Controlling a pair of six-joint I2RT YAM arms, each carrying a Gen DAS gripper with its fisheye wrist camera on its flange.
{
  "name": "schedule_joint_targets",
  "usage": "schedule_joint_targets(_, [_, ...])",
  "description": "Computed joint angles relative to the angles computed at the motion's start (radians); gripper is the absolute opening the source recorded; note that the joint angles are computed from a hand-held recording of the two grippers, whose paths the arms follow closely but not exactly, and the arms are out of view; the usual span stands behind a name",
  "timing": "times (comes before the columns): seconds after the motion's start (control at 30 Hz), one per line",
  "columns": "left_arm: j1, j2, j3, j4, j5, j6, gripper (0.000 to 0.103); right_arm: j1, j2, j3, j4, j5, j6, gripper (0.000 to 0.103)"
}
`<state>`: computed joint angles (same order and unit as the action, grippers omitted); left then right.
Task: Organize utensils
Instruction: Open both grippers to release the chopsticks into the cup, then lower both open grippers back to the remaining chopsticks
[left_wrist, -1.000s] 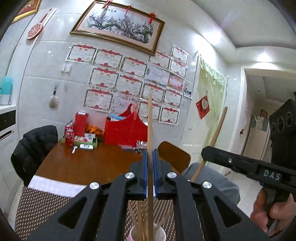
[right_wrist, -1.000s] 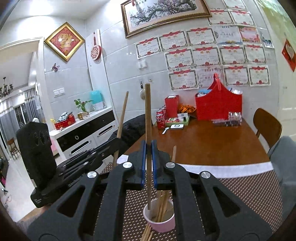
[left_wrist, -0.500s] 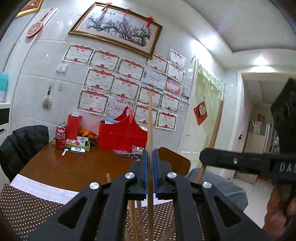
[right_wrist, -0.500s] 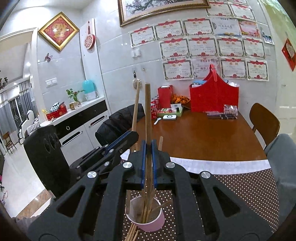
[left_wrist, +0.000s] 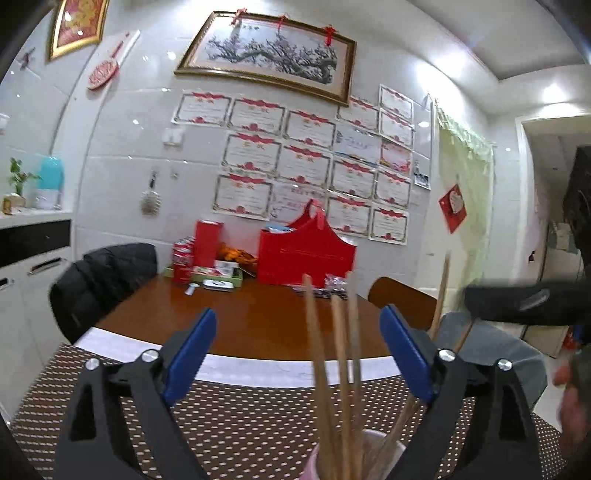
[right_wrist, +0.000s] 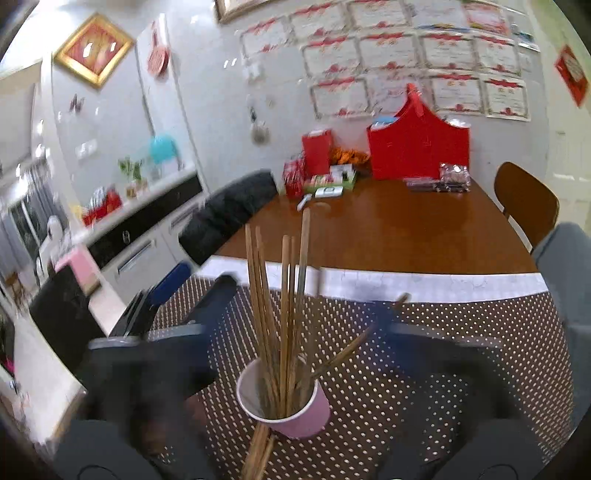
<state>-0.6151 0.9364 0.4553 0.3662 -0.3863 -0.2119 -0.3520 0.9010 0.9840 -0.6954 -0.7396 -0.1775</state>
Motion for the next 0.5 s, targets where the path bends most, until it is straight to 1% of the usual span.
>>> schedule_joint_targets(0.03, [-0.006, -0.047, 0.001, -0.052, -0.023, 0.001, 0.090, -0.034, -0.018, -0.012, 0.016, -0.039, 0.012, 0.097])
schedule_joint_targets(0.17, [-0.027, -0.208, 0.025, -0.266, -0.088, -0.038, 0.091, -0.132, -0.026, 0.008, -0.031, -0.113, 0.020, 0.097])
schedule_joint_targets(0.2, [-0.032, -0.252, 0.040, -0.338, -0.097, -0.060, 0.091, -0.156, -0.033, 0.008, -0.040, -0.125, 0.020, 0.097])
schedule_joint_targets(0.27, [-0.031, -0.319, 0.062, -0.447, -0.100, -0.100, 0.092, -0.200, -0.032, 0.017, -0.072, -0.159, 0.008, 0.097])
schedule_joint_targets(0.4, [-0.069, -0.417, 0.135, -0.706, -0.152, -0.180, 0.092, -0.298, -0.041, 0.033, -0.178, -0.235, -0.078, 0.097])
schedule_joint_targets(0.43, [-0.083, -0.425, 0.152, -0.751, -0.165, -0.193, 0.092, -0.334, -0.043, 0.042, -0.234, -0.258, -0.135, 0.097])
schedule_joint_targets(0.5, [-0.128, -0.443, 0.195, -0.876, -0.210, -0.234, 0.092, -0.394, -0.038, 0.058, -0.336, -0.294, -0.245, 0.097])
